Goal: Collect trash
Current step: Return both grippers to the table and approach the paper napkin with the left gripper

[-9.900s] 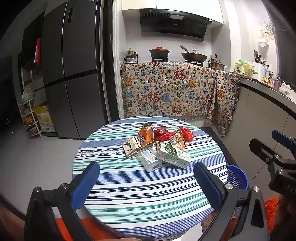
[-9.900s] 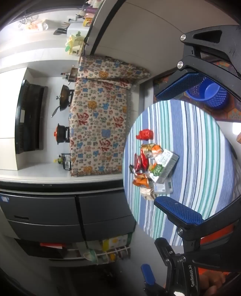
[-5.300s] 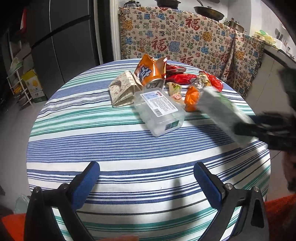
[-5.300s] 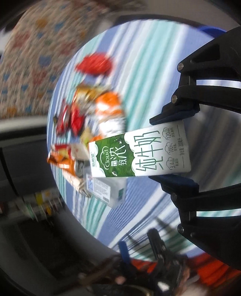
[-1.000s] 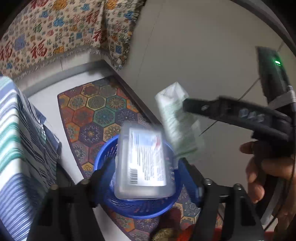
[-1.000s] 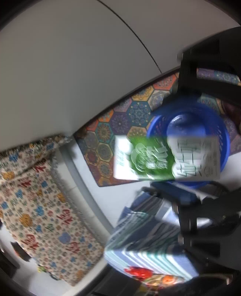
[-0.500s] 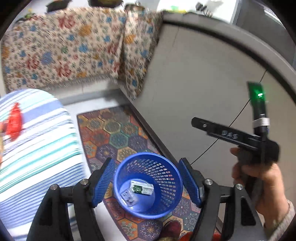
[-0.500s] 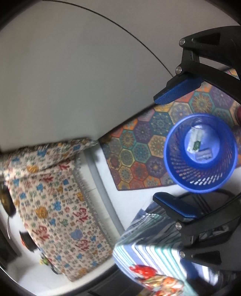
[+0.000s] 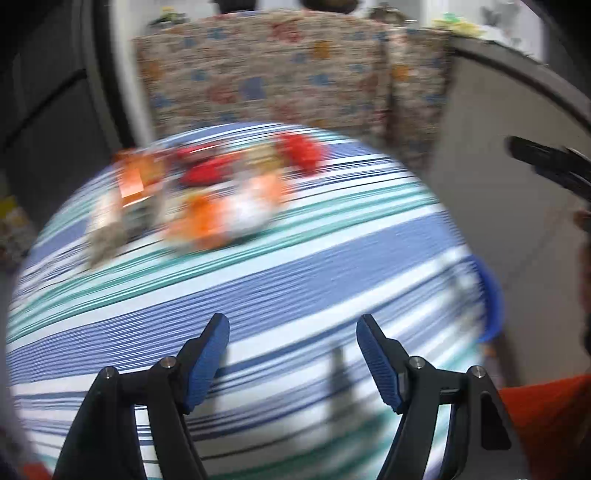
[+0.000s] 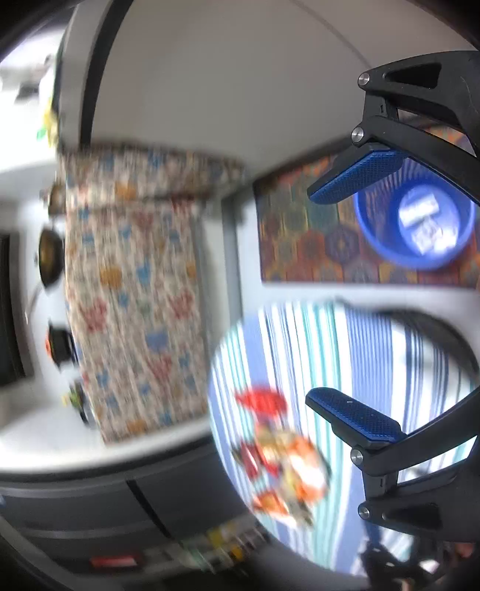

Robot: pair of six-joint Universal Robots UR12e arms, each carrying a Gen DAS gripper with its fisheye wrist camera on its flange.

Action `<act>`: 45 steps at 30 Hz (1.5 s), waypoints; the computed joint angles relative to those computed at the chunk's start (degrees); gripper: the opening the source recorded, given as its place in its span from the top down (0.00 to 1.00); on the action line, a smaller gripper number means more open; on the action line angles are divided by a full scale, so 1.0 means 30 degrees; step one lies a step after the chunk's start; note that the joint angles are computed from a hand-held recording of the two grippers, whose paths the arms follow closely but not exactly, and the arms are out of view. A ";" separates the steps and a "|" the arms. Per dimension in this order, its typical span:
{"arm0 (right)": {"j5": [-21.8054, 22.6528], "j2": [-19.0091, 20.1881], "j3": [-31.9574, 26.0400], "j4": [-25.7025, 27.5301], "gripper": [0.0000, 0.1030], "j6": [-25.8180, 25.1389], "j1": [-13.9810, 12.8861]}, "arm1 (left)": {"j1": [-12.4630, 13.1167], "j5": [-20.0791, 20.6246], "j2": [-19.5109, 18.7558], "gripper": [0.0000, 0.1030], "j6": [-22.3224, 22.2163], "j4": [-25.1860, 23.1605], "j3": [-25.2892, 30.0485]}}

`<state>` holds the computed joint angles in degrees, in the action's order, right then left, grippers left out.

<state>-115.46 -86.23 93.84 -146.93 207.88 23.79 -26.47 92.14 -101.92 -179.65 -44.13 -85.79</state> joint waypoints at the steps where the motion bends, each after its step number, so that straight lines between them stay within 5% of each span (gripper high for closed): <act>1: 0.0608 0.0458 -0.0462 0.0194 0.03 -0.0206 0.0317 | 0.0304 0.0714 0.0199 0.29 -0.0105 0.0065 -0.0326; 12: 0.3481 0.3845 -0.3554 0.3027 0.03 -0.1845 0.1860 | 0.2633 0.1391 0.0532 0.23 -0.1176 0.0045 -0.1284; 18: 0.4179 0.4599 -0.4332 0.4046 0.03 -0.2477 0.1930 | 0.3126 0.0703 0.0302 0.02 -0.1654 0.0127 -0.1140; 29: 0.4441 0.5114 -0.4696 0.4160 0.01 -0.3319 0.2027 | 0.3653 -0.0596 -0.0151 0.03 -0.1680 0.1358 -0.0154; 34: 0.4408 0.5160 -0.4703 0.4054 0.01 -0.3382 0.2102 | 0.3306 0.0253 -0.1409 0.03 0.0025 0.1293 0.1531; 39: 0.4425 0.5182 -0.4704 0.4001 0.00 -0.3384 0.2111 | 0.3276 0.0776 -0.2010 0.28 0.0986 0.1241 0.2056; 40: 0.4436 0.5187 -0.4705 0.3990 0.00 -0.3391 0.2110 | 0.3343 0.0527 -0.2020 0.47 0.1183 0.1206 0.2041; 41: 0.4445 0.5186 -0.4701 0.3990 0.00 -0.3398 0.2107 | 0.3446 0.0202 -0.1953 0.56 0.1329 0.1034 0.1979; 45: 0.4431 0.5202 -0.4717 0.4003 0.00 -0.3376 0.2113 | 0.3866 -0.0846 -0.1383 0.57 0.1344 0.0905 0.1363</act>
